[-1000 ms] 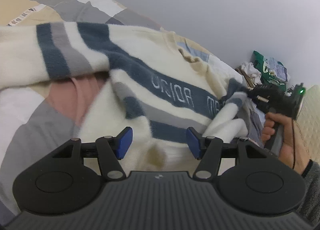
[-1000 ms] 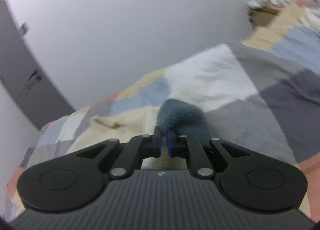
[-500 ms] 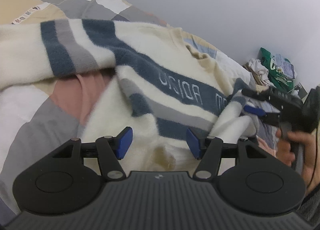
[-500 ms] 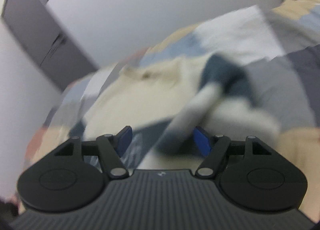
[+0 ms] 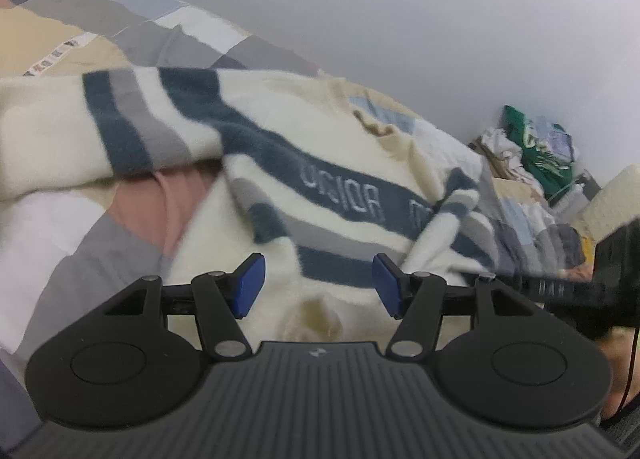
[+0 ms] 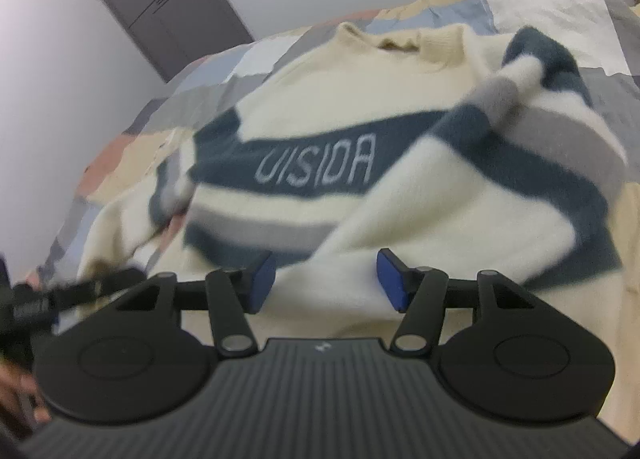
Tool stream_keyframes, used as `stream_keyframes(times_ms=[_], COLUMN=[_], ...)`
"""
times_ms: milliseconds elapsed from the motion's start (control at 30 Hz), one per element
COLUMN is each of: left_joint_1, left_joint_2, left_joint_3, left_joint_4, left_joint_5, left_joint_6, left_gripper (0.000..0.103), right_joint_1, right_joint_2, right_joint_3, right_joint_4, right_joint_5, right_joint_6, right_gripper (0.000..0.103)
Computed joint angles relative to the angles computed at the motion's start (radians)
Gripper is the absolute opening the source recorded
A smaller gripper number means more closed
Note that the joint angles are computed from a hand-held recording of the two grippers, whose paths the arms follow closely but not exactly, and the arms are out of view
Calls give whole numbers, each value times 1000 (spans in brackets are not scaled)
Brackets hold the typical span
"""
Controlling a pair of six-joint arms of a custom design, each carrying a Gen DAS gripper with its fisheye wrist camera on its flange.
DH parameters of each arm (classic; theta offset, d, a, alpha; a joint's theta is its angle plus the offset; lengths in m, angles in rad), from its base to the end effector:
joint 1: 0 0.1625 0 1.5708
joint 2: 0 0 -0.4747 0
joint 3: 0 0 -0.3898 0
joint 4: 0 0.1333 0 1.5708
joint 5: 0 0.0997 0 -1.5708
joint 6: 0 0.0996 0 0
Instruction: Fold large clothes
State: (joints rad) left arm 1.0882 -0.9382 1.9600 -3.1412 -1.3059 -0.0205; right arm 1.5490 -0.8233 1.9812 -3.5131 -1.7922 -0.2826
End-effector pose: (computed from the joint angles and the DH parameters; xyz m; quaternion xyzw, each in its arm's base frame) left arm -0.1462 -0.6225 0.1828 0.1837 0.9370 -0.2917 0.0563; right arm 0.0979 -0.6206 0.1553 0.0776 -0.9161 0.3600 0.1585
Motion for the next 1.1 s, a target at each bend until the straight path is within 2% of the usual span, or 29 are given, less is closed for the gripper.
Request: stream_keyframes(times_ms=[100, 200, 267, 367, 467, 500, 600, 733, 833, 900, 933, 967, 1033, 1067, 1100], left_joint_1=[-6, -7, -5, -4, 3, 7, 20, 23, 19, 21, 25, 27, 30, 29, 31], left_joint_2=[-7, -13, -17, -18, -14, -12, 6, 37, 54, 58, 57, 56, 52, 52, 50], left_joint_3=[9, 12, 14, 17, 14, 14, 4, -13, -19, -20, -19, -18, -14, -14, -11], left_joint_4=[5, 22, 38, 54, 87, 100, 154, 206, 198, 191, 186, 181, 171, 165, 157], left_joint_5=[-11, -12, -18, -27, -45, -56, -105, -139, -140, -147, -154, -155, -162, -163, -168], left_joint_6=[7, -6, -22, -31, -51, -61, -102, -114, -90, -92, -99, -109, -122, -131, -140], left_gripper=[65, 65, 65, 65, 65, 65, 64, 64, 64, 64, 64, 64, 64, 64, 65], right_joint_1=[-3, -29, -28, -21, -21, -19, -11, -43, -85, -103, -109, -105, -82, -69, -59], right_joint_2=[-13, -26, -22, -23, -22, -19, -4, 10, 14, 15, 12, 17, 34, 42, 49], right_joint_3=[61, 105, 127, 158, 186, 188, 178, 154, 144, 135, 129, 121, 102, 98, 100], right_joint_4=[-1, 30, 20, -51, -183, -216, -293, -305, -284, -252, -221, -206, -205, -222, -256], right_joint_5=[-15, -23, -68, -57, 6, 6, -63, -118, -54, 38, 80, 93, 53, 16, -20], right_joint_6=[23, 88, 90, 88, 89, 95, 139, 259, 348, 347, 330, 316, 277, 264, 263], right_gripper=[56, 56, 56, 57, 56, 56, 58, 58, 56, 56, 54, 46, 29, 11, 11])
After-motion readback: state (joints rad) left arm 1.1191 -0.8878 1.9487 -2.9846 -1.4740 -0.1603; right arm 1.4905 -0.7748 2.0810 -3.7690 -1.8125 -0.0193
